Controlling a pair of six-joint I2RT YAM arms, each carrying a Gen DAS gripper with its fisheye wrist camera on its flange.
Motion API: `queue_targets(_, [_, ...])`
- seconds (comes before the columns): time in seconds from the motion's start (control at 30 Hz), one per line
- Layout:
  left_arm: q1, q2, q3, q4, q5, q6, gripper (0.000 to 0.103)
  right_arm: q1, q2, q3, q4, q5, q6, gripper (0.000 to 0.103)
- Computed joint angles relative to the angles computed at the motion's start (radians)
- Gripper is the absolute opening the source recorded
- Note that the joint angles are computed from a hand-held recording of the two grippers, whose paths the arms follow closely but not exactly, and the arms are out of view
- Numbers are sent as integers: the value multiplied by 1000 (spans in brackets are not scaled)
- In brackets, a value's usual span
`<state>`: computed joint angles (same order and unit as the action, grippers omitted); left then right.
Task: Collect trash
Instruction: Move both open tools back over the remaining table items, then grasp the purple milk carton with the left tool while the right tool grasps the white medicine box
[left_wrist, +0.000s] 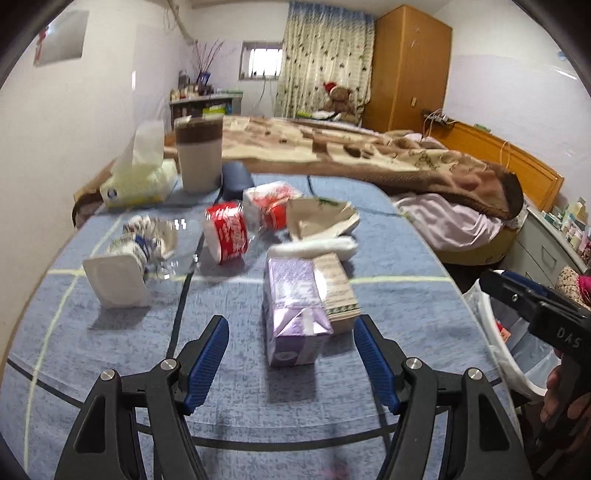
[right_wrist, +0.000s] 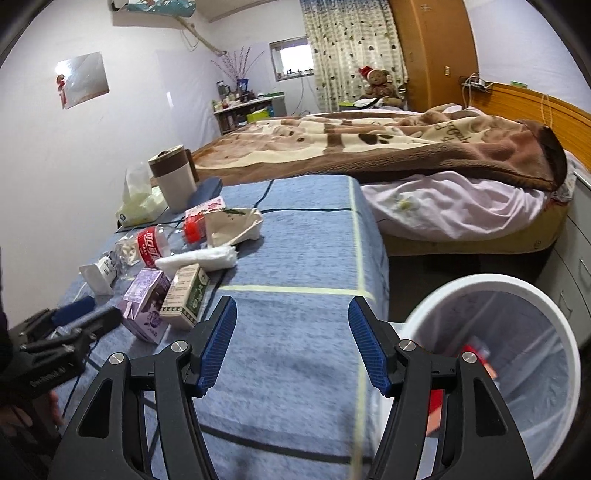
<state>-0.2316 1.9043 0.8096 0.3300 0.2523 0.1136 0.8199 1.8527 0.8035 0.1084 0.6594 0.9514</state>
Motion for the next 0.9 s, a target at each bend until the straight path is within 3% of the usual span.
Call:
queue_targets(0.43, [18,190,213,-109,8,17,69,-50,110,128,29,-100,-68,65])
queue_targets(0.67, [61,214,263,-142,32,46,41,-60,169,204,8,-146,-86,65])
queue_targets(0.9, [105,242,299,-148,-1,39,38,-60,233,291,-18,-193,-114,65])
